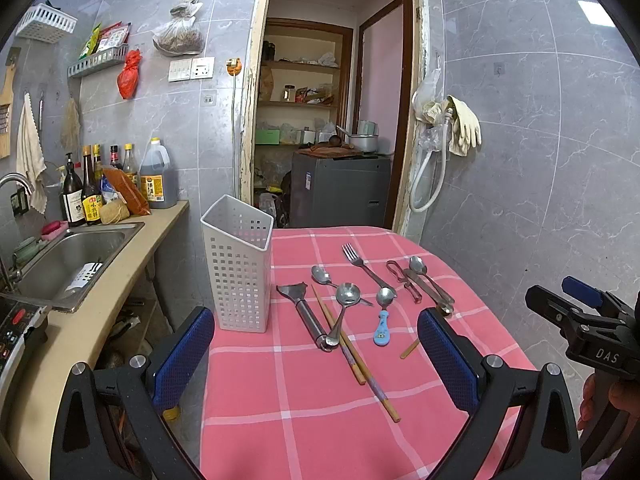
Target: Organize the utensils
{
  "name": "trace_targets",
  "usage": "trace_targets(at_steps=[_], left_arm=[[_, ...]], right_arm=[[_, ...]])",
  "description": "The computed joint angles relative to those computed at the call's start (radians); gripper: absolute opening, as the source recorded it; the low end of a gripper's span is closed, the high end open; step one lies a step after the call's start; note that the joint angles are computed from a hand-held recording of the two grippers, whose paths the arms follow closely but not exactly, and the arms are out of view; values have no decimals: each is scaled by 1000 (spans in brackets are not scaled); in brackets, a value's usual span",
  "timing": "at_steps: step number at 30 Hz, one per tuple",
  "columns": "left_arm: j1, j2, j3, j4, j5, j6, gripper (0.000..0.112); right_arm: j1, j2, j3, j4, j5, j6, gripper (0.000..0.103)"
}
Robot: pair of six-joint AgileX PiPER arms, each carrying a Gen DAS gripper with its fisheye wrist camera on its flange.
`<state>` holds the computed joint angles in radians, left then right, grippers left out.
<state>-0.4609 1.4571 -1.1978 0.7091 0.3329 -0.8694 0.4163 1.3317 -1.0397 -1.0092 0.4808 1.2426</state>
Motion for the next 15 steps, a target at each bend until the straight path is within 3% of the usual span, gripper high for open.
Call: trace_targets(at_steps=[15], left_arm=[[-2, 2, 0, 6, 2, -7, 102]], right_arm=[[-3, -1, 2, 6, -3, -5, 102]])
